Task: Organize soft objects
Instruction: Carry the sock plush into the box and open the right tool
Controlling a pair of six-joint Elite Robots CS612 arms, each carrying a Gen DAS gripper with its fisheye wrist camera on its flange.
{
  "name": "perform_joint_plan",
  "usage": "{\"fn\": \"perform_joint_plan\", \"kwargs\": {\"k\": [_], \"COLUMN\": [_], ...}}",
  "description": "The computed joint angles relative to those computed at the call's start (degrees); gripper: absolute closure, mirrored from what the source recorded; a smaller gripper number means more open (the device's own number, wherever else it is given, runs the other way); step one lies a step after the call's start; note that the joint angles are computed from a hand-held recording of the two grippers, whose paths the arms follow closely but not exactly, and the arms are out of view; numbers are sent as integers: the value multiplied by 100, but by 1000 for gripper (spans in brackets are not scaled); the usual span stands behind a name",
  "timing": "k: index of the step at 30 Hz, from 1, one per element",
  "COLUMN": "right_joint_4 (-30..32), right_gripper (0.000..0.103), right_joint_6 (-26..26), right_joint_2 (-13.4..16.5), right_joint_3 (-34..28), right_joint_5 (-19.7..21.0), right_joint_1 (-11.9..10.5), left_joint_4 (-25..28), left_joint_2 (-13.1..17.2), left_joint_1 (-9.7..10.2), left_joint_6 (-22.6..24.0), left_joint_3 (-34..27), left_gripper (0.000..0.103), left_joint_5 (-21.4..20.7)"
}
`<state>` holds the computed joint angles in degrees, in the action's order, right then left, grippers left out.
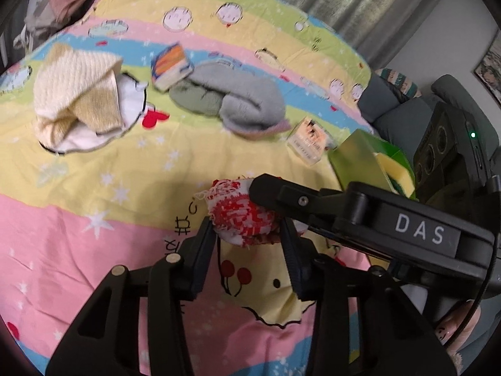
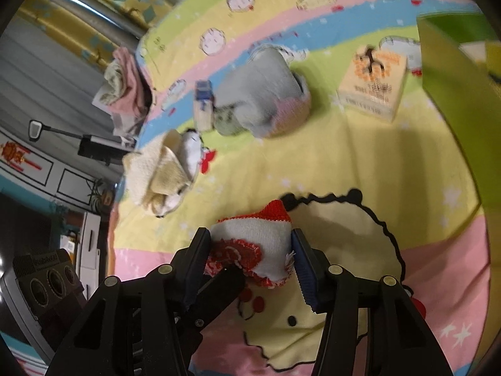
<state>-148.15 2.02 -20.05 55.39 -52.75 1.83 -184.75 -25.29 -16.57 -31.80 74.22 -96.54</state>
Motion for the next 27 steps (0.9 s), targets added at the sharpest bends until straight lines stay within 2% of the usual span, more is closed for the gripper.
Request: {"fn": "perform_joint_plan", "kwargs": {"k": [4, 12, 21, 27], "right_joint_4": [-735, -1610, -2271, -2730], "right_gripper": [48, 48, 48, 48], "right_joint_6": [-68, -2, 105, 93], "right_joint_2": [-184, -391, -540, -680], "right_joint_3": [351, 767, 1060, 1290], "right_joint_5": [-78, 78, 146, 46], "right_joint_1": [42, 51, 56, 24], "left_joint_4": [-322, -928, -1337, -1611], "left_joint_2": [-97, -261, -360, -360], "left_joint_1": [-25, -18, -57, -81], "left_joint_6": [79, 161, 305, 414], "left_joint_3": [169, 468, 621, 597], "left_gripper": [63, 63, 63, 63], "left_joint_5": [178, 264, 371, 227]}}
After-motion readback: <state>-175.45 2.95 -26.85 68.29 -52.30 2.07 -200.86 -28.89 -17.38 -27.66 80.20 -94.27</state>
